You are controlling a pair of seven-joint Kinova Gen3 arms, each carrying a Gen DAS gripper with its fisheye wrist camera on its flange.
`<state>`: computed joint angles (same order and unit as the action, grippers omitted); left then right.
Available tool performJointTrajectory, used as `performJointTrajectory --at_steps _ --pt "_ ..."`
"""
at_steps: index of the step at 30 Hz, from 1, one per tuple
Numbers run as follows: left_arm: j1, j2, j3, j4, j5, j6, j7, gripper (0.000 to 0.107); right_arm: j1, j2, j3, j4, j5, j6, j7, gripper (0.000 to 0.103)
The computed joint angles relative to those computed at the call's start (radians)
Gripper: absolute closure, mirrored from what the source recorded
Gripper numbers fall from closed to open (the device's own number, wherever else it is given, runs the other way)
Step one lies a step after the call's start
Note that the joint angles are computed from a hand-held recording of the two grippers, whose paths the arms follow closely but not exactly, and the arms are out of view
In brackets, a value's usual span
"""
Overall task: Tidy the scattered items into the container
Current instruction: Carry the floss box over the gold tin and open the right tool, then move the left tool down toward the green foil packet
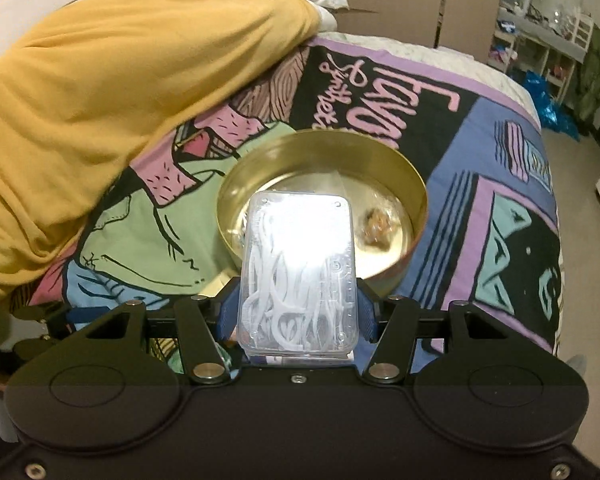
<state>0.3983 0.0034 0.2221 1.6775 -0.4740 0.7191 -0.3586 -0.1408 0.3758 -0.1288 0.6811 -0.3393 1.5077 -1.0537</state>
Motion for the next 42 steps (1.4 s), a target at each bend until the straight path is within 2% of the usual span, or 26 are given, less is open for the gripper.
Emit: performJointTrajectory --at_steps 14,21,28,33,37,38,39,40,42 --pt "-0.021 -0.016 -0.001 0.029 0.024 -0.05 0.005 0.004 -0.072 0.031 -0.004 -0.064 0.04 0.015 -0.006 0.049" --pt "-0.047 -0.043 0.003 0.075 0.032 -0.115 0.049 0.004 -0.098 0.072 0.002 -0.097 0.064 0.014 -0.046 0.049" --pt "-0.06 -0.037 0.014 0.072 0.037 -0.115 0.047 0.004 -0.151 0.145 0.017 -0.177 0.118 0.024 -0.104 0.049" --pt "-0.056 -0.029 0.012 0.065 0.044 -0.106 0.042 0.004 -0.177 0.174 0.027 -0.185 0.148 -0.035 -0.162 0.048" --pt "-0.052 -0.021 0.005 0.058 0.063 -0.101 0.018 0.004 -0.165 0.177 0.021 -0.161 0.144 -0.086 -0.192 0.048" --pt "-0.051 -0.02 0.002 0.057 0.068 -0.102 0.012 0.004 -0.153 0.169 0.016 -0.139 0.133 -0.114 -0.2 0.044" --pt "-0.051 -0.02 0.0 0.058 0.073 -0.105 0.007 0.004 -0.151 0.163 0.019 -0.129 0.135 -0.126 -0.214 0.027" --pt "-0.05 -0.021 0.0 0.059 0.073 -0.105 0.008 0.004 -0.146 0.157 0.022 -0.119 0.136 -0.137 -0.23 0.02" --pt "-0.049 -0.019 -0.002 0.059 0.079 -0.104 0.006 0.004 -0.104 0.131 0.003 -0.073 0.101 -0.18 -0.22 0.017"
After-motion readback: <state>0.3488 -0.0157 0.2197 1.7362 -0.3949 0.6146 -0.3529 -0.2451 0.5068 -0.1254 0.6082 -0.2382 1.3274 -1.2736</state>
